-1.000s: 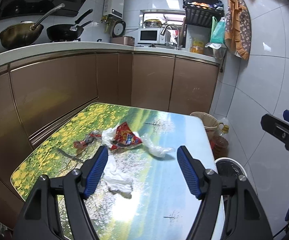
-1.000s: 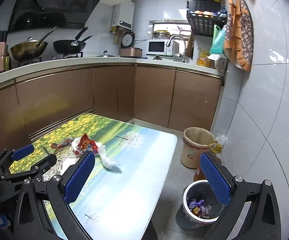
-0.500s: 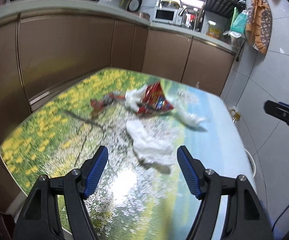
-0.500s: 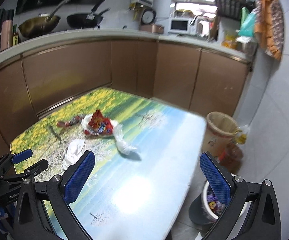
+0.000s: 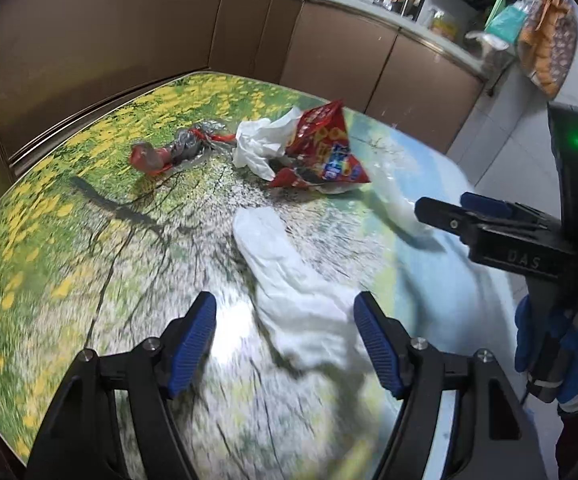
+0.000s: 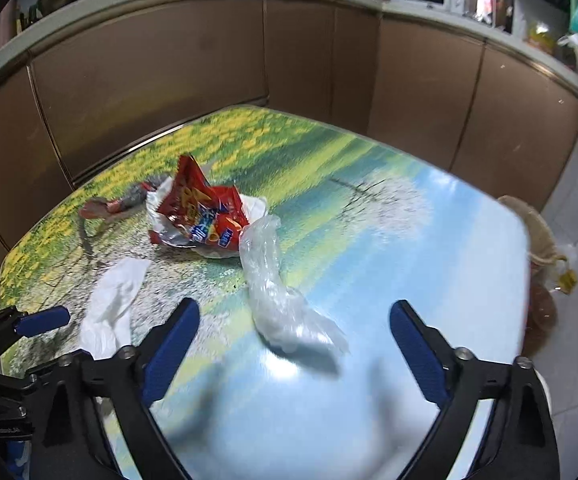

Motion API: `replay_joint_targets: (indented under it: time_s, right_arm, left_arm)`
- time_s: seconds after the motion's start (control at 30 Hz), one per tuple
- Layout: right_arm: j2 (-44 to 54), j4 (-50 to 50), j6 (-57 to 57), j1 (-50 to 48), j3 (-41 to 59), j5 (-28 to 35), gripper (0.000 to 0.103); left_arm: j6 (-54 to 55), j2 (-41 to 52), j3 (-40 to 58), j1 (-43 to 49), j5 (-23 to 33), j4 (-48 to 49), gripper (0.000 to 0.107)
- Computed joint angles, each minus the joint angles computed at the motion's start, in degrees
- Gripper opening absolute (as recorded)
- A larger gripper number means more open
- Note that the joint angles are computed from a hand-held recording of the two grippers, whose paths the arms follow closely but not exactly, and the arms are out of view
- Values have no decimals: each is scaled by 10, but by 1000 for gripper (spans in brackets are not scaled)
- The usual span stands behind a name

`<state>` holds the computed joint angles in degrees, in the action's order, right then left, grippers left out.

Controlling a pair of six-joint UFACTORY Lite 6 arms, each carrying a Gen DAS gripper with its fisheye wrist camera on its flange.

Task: Collect trash
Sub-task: 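Grasp the white tissue with the left tool while the right tool grasps clear plastic, then carry the tissue and plastic to the bin and open both tools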

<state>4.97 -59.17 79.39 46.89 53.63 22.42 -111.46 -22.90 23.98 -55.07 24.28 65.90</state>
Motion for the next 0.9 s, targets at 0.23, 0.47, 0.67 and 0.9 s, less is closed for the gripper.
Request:
replay_joint_targets:
  time_s: [0.23,0.47,0.67,0.9]
  right_arm:
    - [72,54,-68,-42,29,-73,53]
    - [18,53,-54,-26,-21,-77,32]
    - [-129,63,-26,32,-96,-14,32]
    - [-315,75,29,181,-152,161,32]
  left_arm:
    - [8,66,38,9,-18,30,31]
    - [16,22,26,-34,23,3,13]
    - [37,-56,29,-133,139,-59,13]
    - [21,-95,80,-296,321,-87,13]
